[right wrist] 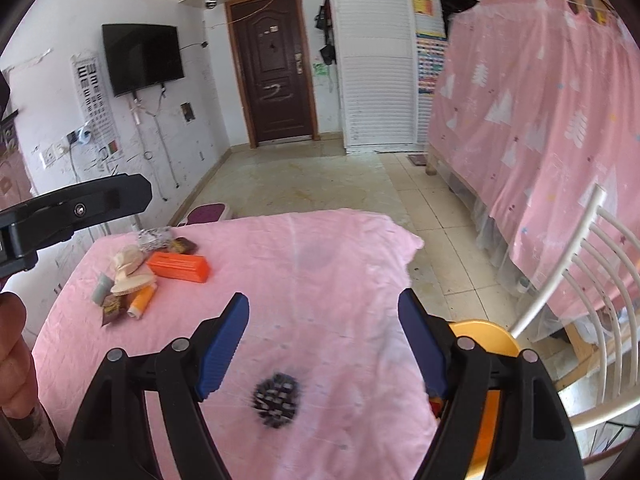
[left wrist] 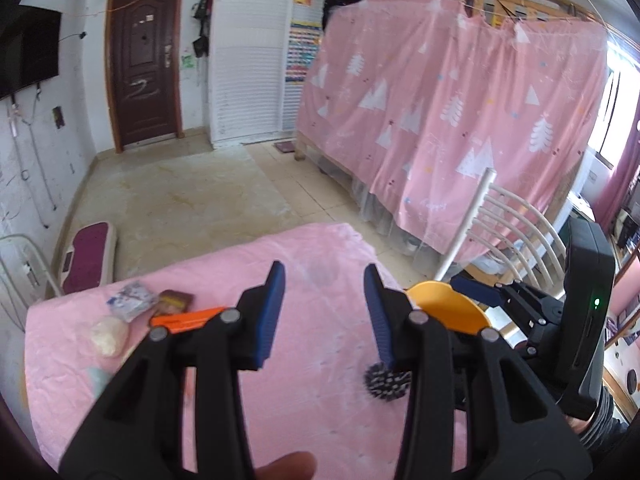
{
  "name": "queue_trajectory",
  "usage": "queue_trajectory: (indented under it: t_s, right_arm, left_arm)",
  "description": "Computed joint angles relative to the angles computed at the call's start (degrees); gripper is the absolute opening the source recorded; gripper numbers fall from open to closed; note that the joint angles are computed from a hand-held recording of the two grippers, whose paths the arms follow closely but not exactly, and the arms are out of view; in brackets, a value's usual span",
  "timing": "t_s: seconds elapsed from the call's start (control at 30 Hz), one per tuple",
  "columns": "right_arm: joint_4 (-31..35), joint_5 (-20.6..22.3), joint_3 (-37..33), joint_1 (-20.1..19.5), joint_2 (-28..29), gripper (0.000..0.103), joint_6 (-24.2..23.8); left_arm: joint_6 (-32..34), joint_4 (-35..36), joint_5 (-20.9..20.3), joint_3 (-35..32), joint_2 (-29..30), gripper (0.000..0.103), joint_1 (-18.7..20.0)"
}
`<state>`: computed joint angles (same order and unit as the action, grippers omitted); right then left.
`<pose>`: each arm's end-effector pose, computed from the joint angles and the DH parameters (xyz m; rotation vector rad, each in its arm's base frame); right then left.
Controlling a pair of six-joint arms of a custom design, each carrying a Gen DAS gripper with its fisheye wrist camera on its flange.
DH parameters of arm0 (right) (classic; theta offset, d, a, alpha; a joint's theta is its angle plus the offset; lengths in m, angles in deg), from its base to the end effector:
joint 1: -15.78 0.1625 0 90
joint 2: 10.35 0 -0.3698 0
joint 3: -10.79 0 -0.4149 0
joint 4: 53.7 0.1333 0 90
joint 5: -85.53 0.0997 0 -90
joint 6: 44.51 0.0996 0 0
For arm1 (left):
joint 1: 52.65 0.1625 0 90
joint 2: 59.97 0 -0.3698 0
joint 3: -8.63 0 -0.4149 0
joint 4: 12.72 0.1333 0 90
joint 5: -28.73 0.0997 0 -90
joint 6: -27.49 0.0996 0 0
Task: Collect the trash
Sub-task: 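Move both open tools back over the table clutter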
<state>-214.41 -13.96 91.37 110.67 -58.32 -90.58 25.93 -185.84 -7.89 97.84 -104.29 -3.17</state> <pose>0.1792 -0.7235 0.1978 1.0718 -2.4258 0.7795 -0.2755 -0.6506 0.1431 0.3809 2.2528 -1.1344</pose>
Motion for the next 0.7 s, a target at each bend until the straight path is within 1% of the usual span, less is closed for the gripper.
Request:
queue_trajectory:
  t_s: [0.17, 0.2, 0.33, 0.37, 0.57, 0.7]
  right_arm:
    - [0.23, -0.96, -0.18, 2.34, 2.15, 0.067, -0.99]
    - [0.34, -1.20, -0.37, 2.87, 2.75, 0.067, -1.15]
    - [0.64, -2.20, -1.12, 4.38, 4.62, 0.067, -1.33]
    - [0.63, -2.39, -1.32, 4.69, 5.11, 0.067, -1.47]
    - [2.04, -3.24, -3.72, 6.47, 8.35, 0.067, -1.68]
    - [3.90, -3.96, -6.48, 7.45, 11.02, 0.067, -0.73]
  left_arm:
    - [-1.20, -2.04, 2.50, 4.52, -3.89, 0.039, 0.29]
    - [-1.51, -2.61, 3.52, 5.78, -4.94, 0.039, 0.41]
    - [-3.56, -3.06, 5.42, 9.17, -8.10, 0.039, 0.96]
    - [-3.95, -2.85, 5.68, 9.15, -8.23, 0.039, 1.06]
    - [-9.16, 0.00, 8.86, 13.01, -12.50, 0.039, 2.01]
    - [-13.80, 4.36, 10.65, 14.61, -15.02, 0.039, 3.11]
